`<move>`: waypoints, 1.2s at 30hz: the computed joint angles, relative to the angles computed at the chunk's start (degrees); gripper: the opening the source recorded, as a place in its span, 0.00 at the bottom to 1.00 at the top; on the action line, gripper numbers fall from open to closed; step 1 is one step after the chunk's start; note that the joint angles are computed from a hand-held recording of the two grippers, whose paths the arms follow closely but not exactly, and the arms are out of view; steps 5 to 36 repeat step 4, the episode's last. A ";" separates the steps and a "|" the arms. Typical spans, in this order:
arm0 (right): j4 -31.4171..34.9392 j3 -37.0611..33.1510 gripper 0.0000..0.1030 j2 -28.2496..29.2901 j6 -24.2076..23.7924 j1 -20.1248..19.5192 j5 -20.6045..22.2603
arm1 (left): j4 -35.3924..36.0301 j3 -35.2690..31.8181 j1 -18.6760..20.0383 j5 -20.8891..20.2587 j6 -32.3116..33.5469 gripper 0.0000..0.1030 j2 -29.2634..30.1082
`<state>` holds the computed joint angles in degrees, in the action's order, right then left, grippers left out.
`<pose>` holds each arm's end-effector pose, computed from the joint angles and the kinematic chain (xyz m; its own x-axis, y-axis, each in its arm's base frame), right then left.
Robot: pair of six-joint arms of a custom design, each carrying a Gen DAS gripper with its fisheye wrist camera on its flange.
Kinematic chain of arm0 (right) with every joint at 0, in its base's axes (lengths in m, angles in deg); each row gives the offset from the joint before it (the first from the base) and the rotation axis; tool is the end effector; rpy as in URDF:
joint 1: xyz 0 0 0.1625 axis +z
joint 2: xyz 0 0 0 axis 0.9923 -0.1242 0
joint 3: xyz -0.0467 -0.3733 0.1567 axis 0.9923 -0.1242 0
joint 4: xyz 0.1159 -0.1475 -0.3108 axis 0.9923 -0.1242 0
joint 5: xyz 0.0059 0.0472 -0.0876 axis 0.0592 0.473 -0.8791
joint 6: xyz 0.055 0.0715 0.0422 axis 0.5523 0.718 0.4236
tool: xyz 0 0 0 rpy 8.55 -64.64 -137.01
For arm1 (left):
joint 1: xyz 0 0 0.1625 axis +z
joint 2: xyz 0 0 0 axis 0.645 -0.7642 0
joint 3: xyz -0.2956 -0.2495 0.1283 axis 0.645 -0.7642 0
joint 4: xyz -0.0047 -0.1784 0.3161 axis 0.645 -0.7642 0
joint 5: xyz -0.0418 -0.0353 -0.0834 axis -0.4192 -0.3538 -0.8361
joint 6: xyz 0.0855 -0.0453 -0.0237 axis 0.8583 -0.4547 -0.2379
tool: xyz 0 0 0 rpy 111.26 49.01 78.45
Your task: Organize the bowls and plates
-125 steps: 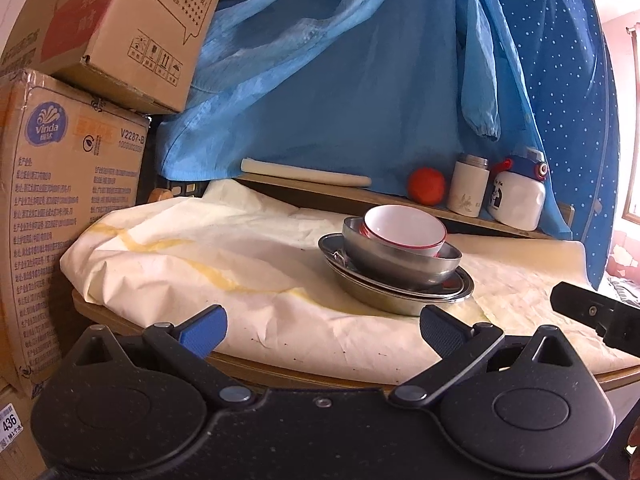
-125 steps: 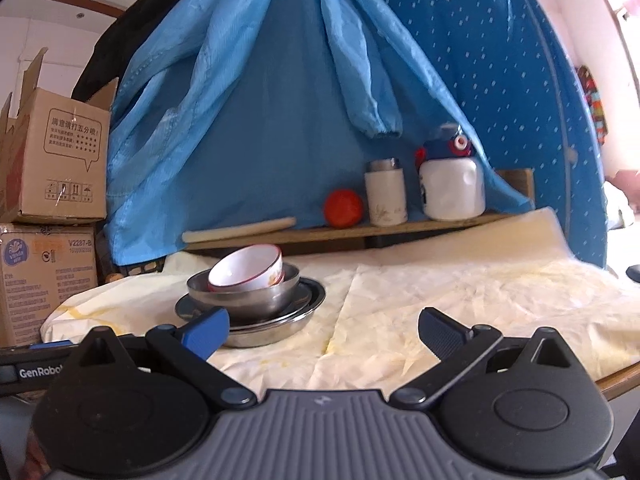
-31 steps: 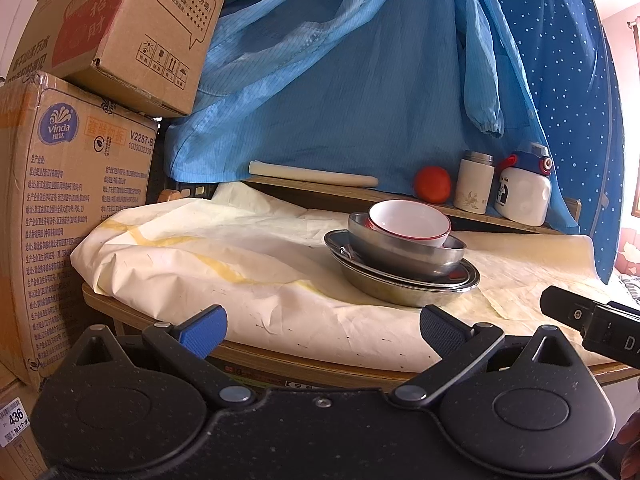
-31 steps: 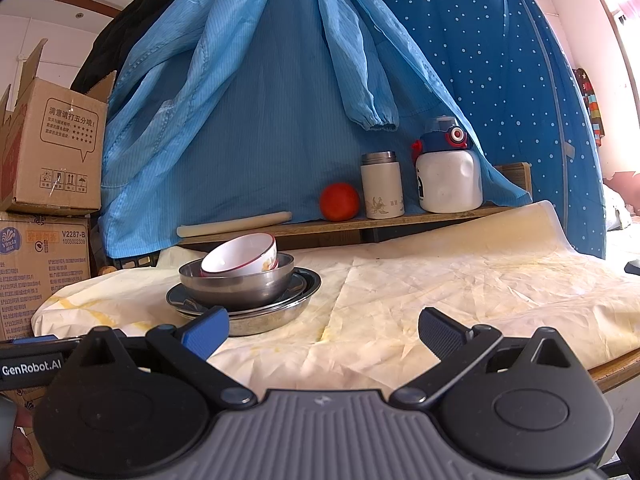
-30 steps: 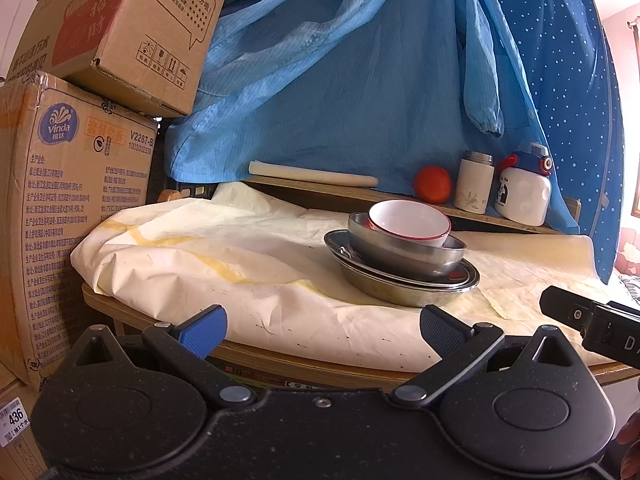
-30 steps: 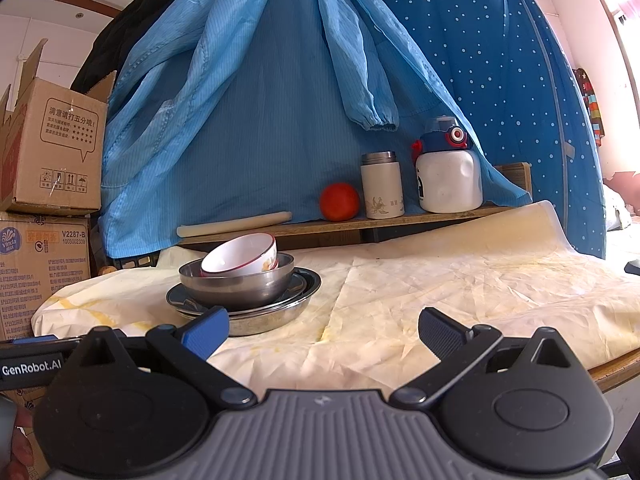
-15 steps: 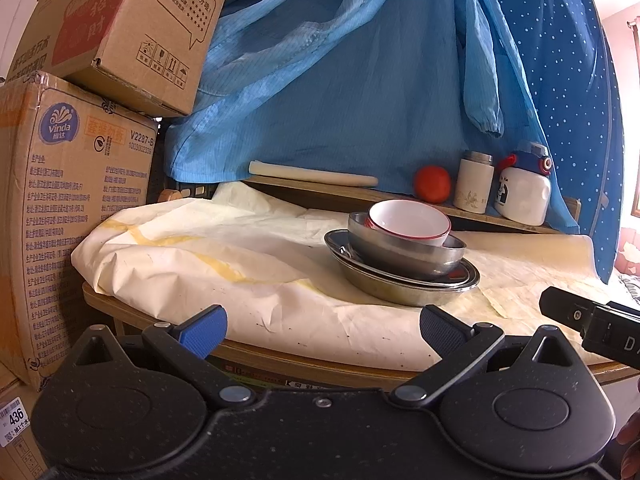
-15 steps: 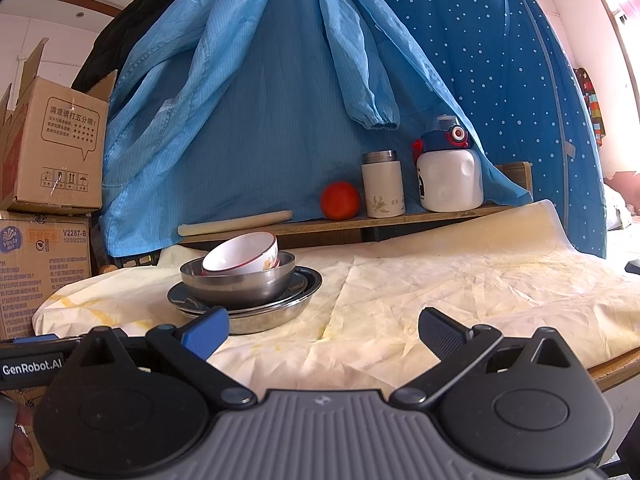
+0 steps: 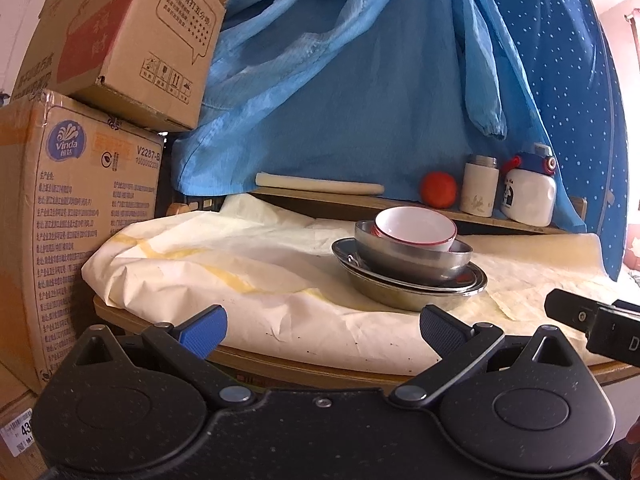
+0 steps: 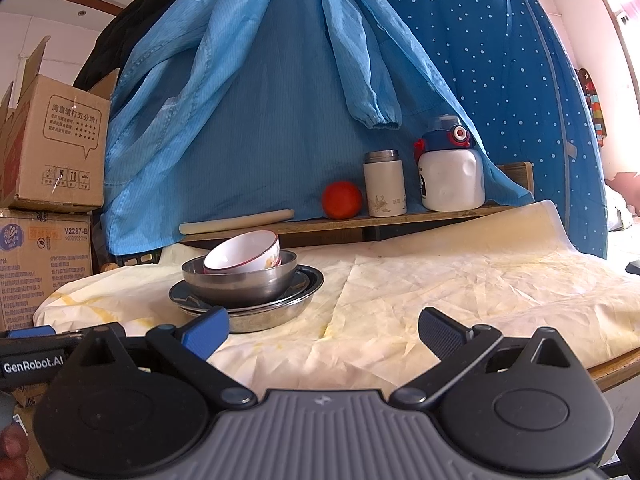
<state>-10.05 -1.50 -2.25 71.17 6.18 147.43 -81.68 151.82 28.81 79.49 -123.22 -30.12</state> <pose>0.1326 -0.5947 -0.0892 -0.8006 -0.2095 0.5614 -0.5944 0.1593 -0.7883 -0.0161 -0.5776 0.0920 -0.7508 -0.1429 -0.6449 0.6054 0.2414 -0.7584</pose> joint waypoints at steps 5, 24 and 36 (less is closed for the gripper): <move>0.00 0.03 1.00 0.00 -0.03 -0.02 -0.02 | 0.28 -0.12 -0.02 0.02 0.11 0.99 0.07; 0.00 0.03 1.00 0.00 -0.03 -0.02 -0.02 | 0.28 -0.12 -0.02 0.02 0.11 0.99 0.07; 0.00 0.03 1.00 0.00 -0.03 -0.02 -0.02 | 0.28 -0.12 -0.02 0.02 0.11 0.99 0.07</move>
